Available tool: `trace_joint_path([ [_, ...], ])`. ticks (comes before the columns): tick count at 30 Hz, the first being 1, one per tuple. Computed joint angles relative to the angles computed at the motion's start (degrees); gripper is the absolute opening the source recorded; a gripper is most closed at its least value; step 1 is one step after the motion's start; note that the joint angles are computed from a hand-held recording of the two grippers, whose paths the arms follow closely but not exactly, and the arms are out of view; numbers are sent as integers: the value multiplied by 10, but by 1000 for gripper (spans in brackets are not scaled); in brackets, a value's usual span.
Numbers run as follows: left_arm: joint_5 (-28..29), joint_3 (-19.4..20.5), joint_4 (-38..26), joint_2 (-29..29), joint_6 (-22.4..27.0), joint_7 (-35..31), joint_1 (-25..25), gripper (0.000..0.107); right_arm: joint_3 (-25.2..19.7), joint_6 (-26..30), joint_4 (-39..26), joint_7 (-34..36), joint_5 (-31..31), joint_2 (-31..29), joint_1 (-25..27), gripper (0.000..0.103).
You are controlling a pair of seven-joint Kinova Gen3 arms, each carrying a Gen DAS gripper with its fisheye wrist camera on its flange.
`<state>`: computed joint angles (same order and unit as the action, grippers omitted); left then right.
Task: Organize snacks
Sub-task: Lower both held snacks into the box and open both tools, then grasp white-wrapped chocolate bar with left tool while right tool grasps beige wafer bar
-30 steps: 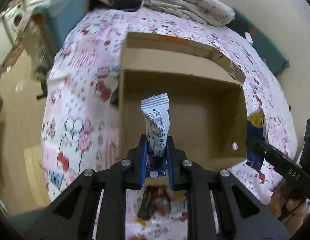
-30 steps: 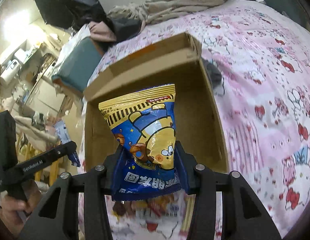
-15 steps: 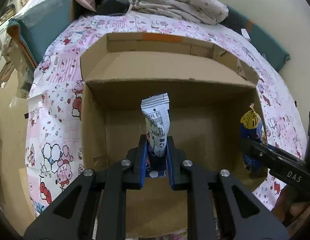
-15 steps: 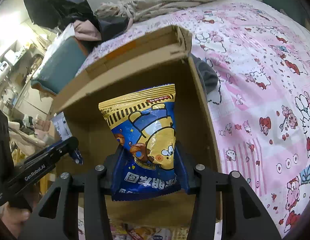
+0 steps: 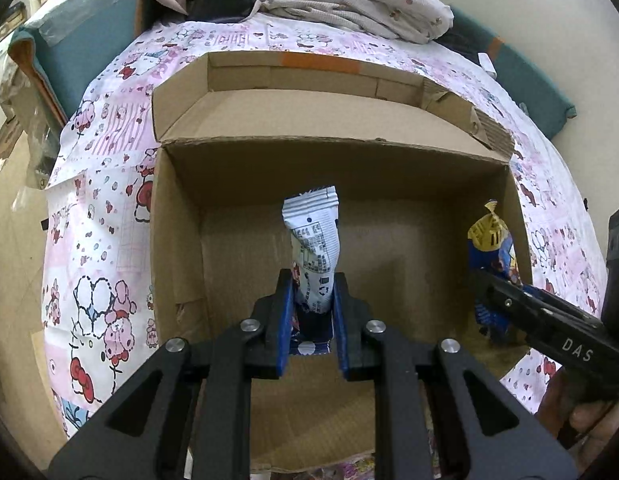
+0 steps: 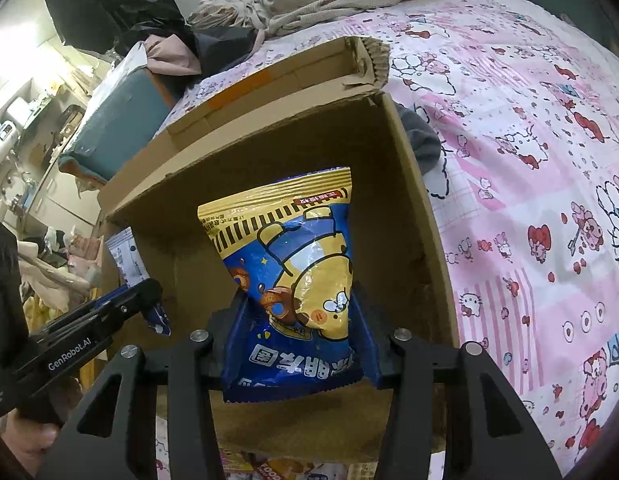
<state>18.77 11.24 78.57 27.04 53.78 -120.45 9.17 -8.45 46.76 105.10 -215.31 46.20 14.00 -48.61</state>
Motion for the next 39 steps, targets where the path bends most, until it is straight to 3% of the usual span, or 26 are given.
trace_joint_path([
  [1,2,2,-1,1,3,-5,-2,26,0,-2,0,1,0,0,1,52],
  [3,4,2,5,-4,-4,-7,-2,56,-6,-26,14,-16,14,-8,10,57],
  [5,9,2,14,-11,-15,-9,-4,69,3,-23,14,-20,23,-11,-3,69],
  [7,21,7,16,-14,-15,-17,-12,75,0,4,13,-45,49,-12,-16,89],
  [10,18,3,16,-18,-17,-14,-9,76,-7,9,19,-68,72,-17,-15,92],
  [15,28,7,34,-29,-33,-36,-18,76,-17,8,11,-48,67,-16,-5,92],
  [18,56,17,65,-50,-56,-82,-40,76,-20,24,4,-45,78,-18,-13,92],
  [22,82,10,70,-62,-50,-90,-54,77,-27,44,2,-73,99,-22,-25,92],
  [24,94,6,72,-68,-47,-91,-61,86,-33,60,-6,-68,96,-22,-30,92],
  [31,121,-4,99,-104,-58,-128,-80,87,-48,100,-22,-65,84,-25,-52,92],
  [35,113,-18,115,-121,-55,-123,-79,87,-61,73,-22,-39,53,-34,-41,92],
  [39,108,-28,129,-135,-41,-123,-85,87,-62,84,-15,-86,54,-36,-65,92],
])
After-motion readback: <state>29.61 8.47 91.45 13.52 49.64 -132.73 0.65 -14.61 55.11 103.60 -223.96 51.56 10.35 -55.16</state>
